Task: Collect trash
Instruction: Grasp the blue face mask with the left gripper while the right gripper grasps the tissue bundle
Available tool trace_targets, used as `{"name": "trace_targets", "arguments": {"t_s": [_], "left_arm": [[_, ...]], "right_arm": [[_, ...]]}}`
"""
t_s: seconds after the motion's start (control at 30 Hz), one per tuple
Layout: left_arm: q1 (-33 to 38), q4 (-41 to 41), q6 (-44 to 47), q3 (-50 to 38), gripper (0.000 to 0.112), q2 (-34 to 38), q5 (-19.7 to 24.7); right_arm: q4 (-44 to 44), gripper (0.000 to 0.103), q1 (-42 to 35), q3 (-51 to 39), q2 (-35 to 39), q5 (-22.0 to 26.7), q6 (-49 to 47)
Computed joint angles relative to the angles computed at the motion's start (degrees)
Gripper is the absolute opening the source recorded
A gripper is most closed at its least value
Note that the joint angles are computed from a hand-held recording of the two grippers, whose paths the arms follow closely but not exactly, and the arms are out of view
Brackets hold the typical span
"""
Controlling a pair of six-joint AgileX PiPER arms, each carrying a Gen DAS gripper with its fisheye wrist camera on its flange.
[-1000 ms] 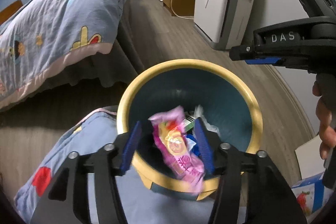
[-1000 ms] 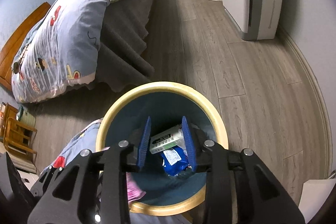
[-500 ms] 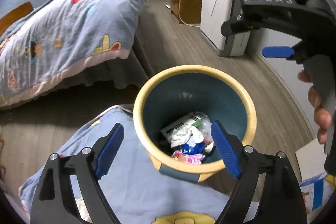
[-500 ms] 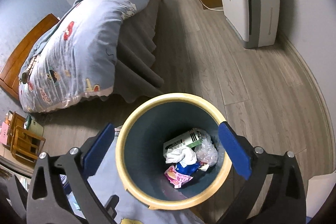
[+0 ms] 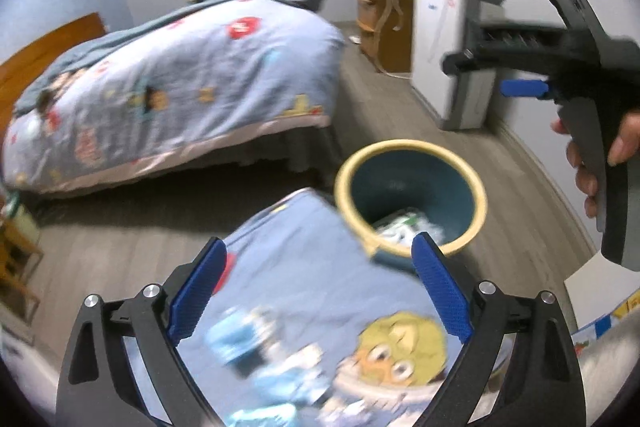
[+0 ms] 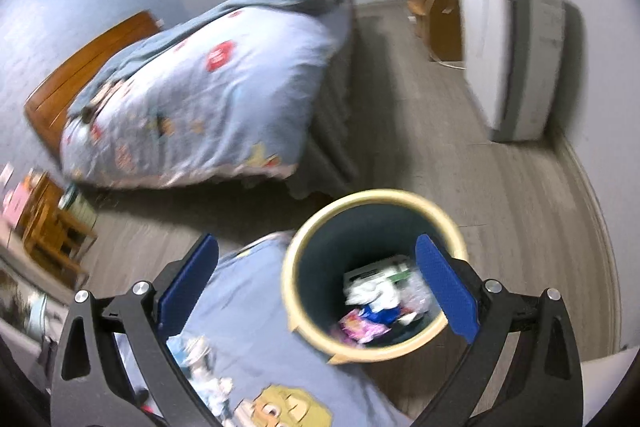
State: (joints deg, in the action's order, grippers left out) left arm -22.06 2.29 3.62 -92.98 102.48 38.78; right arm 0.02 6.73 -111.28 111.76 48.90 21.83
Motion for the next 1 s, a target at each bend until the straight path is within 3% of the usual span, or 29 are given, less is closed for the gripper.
{"name": "trace_targets", "arguments": {"t_s": [0.2, 0.33, 0.43, 0.63, 1.0], "left_arm": [[9.76, -1.79, 1.55, 15.23, 0.094, -11.96, -3.28], [15.60, -0.97, 2.00, 22.07, 0.094, -15.46, -6.55], [20.58, -4.24, 3.94, 21.92, 0.094, -14.05, -4.88], [26.54, -9.48, 8.32, 21.54, 0.094, -12.18, -4.83], [28.73, -5.78, 5.69, 15.79, 0.094, -2.62, -3.91]], "right_arm": [[0.30, 0.097, 7.55, 4.10, -0.46, 0.43, 0.95], [-1.81, 0.097, 12.23, 7.66, 0.05, -1.02, 2.92], [-2.48, 0.097, 15.10, 12.10, 0.92, -3.30, 5.21], [5.45, 0.097, 17.70, 14.38, 5.98, -5.56, 5.17], [3.11, 0.097, 20.89, 0.30, 18.93, 0.56, 3.69]]}}
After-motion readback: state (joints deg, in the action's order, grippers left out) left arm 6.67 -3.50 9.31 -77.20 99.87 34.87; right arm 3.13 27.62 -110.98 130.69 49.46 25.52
